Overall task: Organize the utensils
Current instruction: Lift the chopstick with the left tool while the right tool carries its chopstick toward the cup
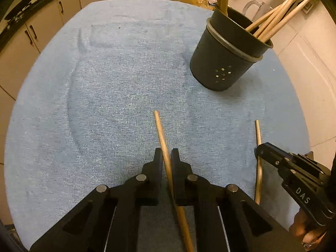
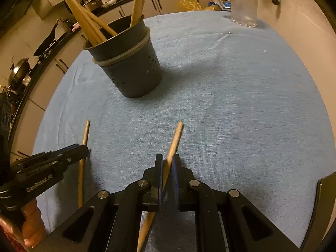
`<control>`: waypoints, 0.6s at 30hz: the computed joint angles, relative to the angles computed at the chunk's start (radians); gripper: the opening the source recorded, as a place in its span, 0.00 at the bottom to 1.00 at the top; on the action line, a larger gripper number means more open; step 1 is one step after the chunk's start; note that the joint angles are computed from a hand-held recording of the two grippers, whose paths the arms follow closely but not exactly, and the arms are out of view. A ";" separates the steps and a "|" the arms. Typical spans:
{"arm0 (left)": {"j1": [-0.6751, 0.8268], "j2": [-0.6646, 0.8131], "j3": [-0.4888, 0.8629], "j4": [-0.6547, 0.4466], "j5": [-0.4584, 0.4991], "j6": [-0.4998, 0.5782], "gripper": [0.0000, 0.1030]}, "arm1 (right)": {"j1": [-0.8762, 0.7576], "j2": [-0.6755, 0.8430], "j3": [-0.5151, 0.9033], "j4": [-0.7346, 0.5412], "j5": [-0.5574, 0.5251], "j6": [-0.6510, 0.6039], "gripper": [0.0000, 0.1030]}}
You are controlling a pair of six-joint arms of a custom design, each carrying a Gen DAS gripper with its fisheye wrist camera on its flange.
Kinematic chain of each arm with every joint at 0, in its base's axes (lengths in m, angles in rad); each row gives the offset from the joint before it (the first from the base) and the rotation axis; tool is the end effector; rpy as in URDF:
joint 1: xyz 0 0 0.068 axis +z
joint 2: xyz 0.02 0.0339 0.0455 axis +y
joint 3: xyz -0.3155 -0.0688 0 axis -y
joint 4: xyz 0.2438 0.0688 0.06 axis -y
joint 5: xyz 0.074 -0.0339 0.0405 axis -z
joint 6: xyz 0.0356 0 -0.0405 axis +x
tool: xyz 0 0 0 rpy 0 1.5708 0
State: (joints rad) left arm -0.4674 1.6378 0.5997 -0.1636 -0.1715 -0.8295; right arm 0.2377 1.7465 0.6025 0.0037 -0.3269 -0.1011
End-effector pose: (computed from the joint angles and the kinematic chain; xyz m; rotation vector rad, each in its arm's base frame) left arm 0.2313 -0.1099 0.1470 -0.5372 2.6901 -0.1213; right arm 0.2652 0.0760 0.1292 -0.5502 2.6404 0.4837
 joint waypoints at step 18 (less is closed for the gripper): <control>0.002 -0.041 -0.022 0.001 -0.002 0.033 0.07 | 0.051 0.013 -0.014 0.055 0.056 0.029 0.09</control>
